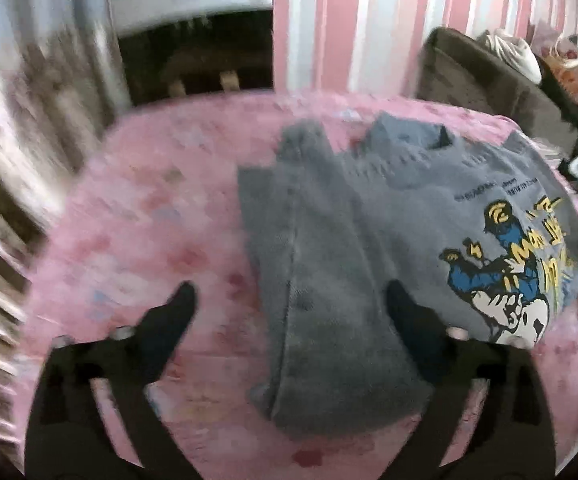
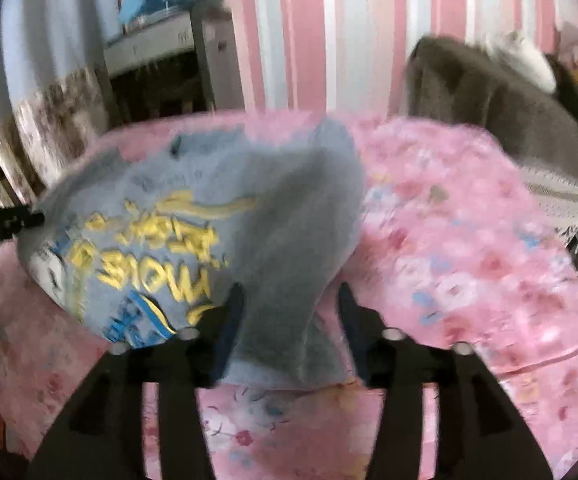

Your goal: Fold large clothes

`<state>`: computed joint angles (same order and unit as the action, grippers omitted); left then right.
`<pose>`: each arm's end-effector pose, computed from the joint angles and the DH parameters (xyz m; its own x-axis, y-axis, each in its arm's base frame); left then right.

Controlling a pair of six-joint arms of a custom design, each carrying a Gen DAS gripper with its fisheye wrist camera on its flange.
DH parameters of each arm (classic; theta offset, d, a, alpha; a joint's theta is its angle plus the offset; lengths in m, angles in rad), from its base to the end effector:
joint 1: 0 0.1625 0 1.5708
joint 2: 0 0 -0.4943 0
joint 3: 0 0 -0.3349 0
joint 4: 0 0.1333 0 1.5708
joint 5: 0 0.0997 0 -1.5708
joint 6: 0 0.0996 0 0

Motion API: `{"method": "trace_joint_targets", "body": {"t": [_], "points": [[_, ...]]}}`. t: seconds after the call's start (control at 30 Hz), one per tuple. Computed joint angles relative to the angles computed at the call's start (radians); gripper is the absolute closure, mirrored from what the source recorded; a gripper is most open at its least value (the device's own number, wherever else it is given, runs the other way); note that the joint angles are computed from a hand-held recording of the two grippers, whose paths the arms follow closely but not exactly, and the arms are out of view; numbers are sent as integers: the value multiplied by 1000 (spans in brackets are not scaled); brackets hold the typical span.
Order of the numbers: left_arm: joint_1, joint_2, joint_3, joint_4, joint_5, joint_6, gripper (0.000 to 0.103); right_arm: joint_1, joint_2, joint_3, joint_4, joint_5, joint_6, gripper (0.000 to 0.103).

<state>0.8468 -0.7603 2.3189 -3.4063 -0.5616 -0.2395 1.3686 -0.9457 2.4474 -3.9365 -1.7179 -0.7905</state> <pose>-0.1501 -0.4982 0.1445 -0.6876 0.0033 -0.7261 0.4880 0.7426 -0.4587 0.0255 -0.4667 0.2411 -0.7587 -0.2356 0.6074 -0.5811 0.6663 -0.4673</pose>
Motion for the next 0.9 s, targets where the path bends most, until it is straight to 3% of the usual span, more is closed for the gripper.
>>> {"method": "trace_joint_targets", "body": {"t": [0.03,0.17,0.23,0.37,0.47,0.57,0.67,0.77,0.8,0.83,0.9], "points": [[-18,5,8,-10,30,-6,3,-3,-9,20,-59,23,6,29],[-71,-5,22,71,122,-107,3,-1,8,57,-190,71,26,18],[-100,-18,27,118,125,-169,3,10,35,57,-236,74,40,8],[-160,0,36,106,113,-226,3,56,121,55,-356,6,39,6],[-184,25,8,163,134,-296,3,93,167,44,-432,-40,34,2],[-194,39,-16,206,118,-338,3,91,194,53,-513,-6,24,2],[-212,68,-16,133,85,-321,3,104,227,54,-601,-21,9,2],[-217,106,-21,36,50,-302,3,92,191,62,-505,33,27,4],[-212,118,-28,4,16,-288,3,93,186,56,-481,34,27,16],[-208,127,-32,-25,-9,-274,3,98,187,44,-460,16,13,42],[-190,150,-54,-71,-74,-245,17,106,183,21,-402,-26,-1,64]]}}
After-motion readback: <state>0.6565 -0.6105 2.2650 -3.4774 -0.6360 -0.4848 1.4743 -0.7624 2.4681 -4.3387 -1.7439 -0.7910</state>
